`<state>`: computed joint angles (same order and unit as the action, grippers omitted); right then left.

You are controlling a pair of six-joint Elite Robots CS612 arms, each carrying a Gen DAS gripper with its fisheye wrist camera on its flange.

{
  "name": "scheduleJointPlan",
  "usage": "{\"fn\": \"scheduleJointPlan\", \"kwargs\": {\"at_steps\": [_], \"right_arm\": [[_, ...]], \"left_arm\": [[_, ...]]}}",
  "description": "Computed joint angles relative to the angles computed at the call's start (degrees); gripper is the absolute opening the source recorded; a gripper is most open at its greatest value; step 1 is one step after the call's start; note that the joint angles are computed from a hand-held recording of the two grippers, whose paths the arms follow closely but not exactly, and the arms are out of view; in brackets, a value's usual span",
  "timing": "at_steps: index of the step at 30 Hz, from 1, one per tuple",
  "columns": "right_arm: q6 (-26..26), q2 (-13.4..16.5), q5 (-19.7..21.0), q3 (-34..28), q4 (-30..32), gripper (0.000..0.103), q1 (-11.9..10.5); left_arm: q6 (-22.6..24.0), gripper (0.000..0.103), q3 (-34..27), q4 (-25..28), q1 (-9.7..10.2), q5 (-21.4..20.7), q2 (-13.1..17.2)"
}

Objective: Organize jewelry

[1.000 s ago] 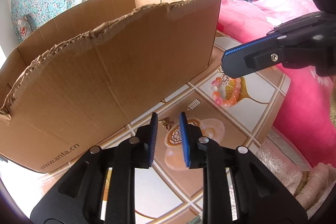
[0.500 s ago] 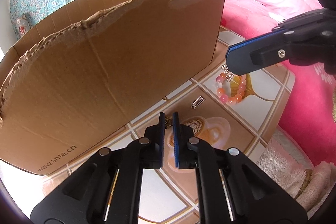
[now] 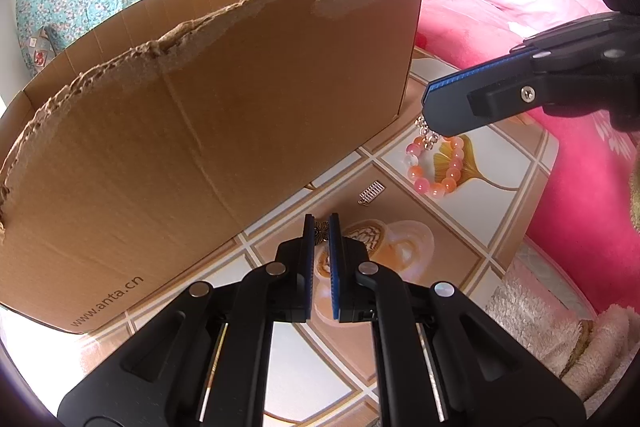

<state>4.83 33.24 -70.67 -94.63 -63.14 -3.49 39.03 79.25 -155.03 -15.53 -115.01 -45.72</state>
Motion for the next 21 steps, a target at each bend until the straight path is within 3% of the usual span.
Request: {"fn": "scheduleJointPlan", "kwargs": {"at_steps": [3, 12, 14, 16, 21], "right_arm": [[-0.03, -0.01, -0.07, 0.0, -0.02, 0.001, 0.01], [-0.05, -0.21, -0.44, -0.18, -0.18, 0.001, 0.03], [-0.06, -0.19, -0.5, -0.22, -0.23, 0.001, 0.05], [0.03, -0.14, -0.24, -0.14, -0.37, 0.001, 0.0], [0.42, 0.07, 0.11, -0.19, -0.53, 0.001, -0.06]], "left_arm": [[0.16, 0.0, 0.21, -0.1, 0.1, -0.42, -0.21], [0.19, 0.0, 0.81, -0.32, 0.55, -1.23, -0.76], [0.56, 0.004, 0.61, 0.61, 0.58, -1.11, -0.79], [0.36, 0.017, 0.38, 1.19, 0.47, -0.19, -0.66], [-1.2, 0.017, -0.63, 2.75, 0.34, -0.62, -0.15]]}}
